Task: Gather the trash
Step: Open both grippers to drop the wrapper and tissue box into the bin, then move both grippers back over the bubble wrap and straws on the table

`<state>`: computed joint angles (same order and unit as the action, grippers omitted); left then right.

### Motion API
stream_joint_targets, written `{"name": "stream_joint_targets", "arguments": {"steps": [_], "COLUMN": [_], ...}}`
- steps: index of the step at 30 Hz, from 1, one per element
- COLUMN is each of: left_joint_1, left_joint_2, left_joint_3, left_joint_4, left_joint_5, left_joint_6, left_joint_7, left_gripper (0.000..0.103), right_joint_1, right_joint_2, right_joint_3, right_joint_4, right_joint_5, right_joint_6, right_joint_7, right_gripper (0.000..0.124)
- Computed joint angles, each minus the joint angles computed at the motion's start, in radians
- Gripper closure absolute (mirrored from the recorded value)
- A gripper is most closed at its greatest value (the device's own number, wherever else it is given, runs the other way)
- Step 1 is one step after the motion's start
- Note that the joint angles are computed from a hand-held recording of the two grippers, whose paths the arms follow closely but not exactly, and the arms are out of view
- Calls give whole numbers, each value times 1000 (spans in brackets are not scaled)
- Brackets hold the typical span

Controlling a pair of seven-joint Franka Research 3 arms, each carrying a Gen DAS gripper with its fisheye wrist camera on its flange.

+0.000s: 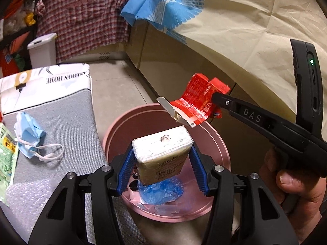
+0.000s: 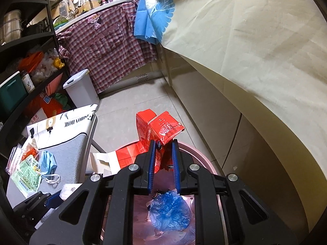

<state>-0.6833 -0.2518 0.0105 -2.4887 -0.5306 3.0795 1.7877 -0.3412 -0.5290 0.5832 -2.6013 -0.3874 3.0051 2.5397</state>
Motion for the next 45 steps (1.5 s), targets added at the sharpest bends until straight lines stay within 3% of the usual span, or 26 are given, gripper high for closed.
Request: {"name": "stream_joint_targets", "arguments": {"steps": [1, 3, 13, 21, 34, 40, 45], "left_joint_1": [15, 17, 93, 188, 279, 332, 386], "left_joint_2": [-1, -6, -133, -342, -675, -784, -802], "left_joint_3": [-11, -11, -55, -94, -47, 2, 44], "left_joint_4": [0, -1, -78, -188, -328, -350, -325], "left_joint_5": [11, 5, 140, 301, 496, 550, 581], "left_joint_6": [-10, -21, -37, -87, -240, -329, -372], "left_joint_7": [-16, -21, -149, -302, -434, -416, -342], "left_gripper": [48, 47, 47, 47, 52, 59, 66], "right_joint_1": [-1, 2, 11, 71, 213, 294, 354], "right_joint_2": [3, 12, -16, -85, -209, -180, -98], "right_joint_3": [1, 1, -13, -18, -2, 5, 1], "right_joint_4": [3, 10, 0, -22, -66, -62, -34], "right_joint_5": [1, -2, -40, -10, 141, 209, 256], "right_joint_6": [-7, -33, -37, -20, -2, 25, 59], "right_joint_7": [2, 6, 75, 48, -54, -94, -136], "right_gripper": [103, 83, 82, 82, 82, 82, 82]}}
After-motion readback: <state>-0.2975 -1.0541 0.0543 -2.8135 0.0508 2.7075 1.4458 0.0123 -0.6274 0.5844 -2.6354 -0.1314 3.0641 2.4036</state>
